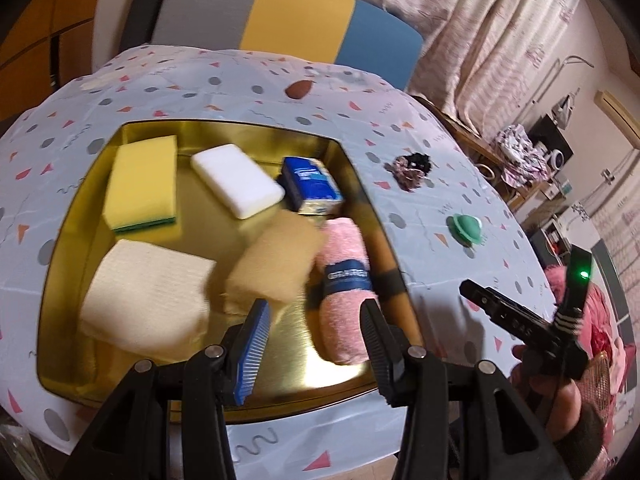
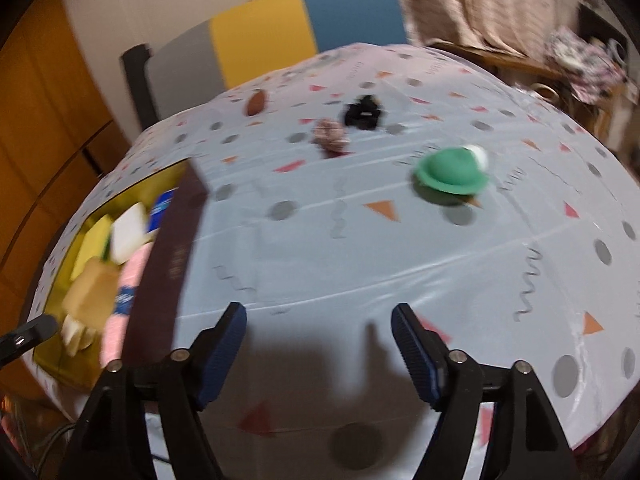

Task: Organize rigid objects
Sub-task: 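Grasp the green-capped white bottle with the right tool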

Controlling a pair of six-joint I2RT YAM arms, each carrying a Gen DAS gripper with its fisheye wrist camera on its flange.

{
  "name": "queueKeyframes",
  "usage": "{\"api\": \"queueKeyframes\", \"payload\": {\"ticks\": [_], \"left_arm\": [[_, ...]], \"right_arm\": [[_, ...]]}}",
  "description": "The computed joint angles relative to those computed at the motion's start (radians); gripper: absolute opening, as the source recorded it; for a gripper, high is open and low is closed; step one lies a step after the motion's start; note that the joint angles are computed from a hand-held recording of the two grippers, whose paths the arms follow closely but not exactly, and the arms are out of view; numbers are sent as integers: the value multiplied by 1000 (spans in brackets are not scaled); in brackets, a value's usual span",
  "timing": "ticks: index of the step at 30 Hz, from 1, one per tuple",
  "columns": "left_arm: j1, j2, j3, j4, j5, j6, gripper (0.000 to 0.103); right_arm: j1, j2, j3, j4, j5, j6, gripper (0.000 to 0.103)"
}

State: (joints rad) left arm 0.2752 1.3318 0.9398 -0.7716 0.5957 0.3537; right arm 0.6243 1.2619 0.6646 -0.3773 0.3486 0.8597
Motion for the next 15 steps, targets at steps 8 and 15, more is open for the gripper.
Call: {"api": "queueKeyframes", "payload": {"ticks": [8,15], "left_arm": [[-133,23,29,31,-43,-90,47],[-232,28,51,46,-102,-153,47]], "right_arm": [[-371,-18,-19,58,-92,-164,90],[-587,202,126,142,-194,-227,96]]}}
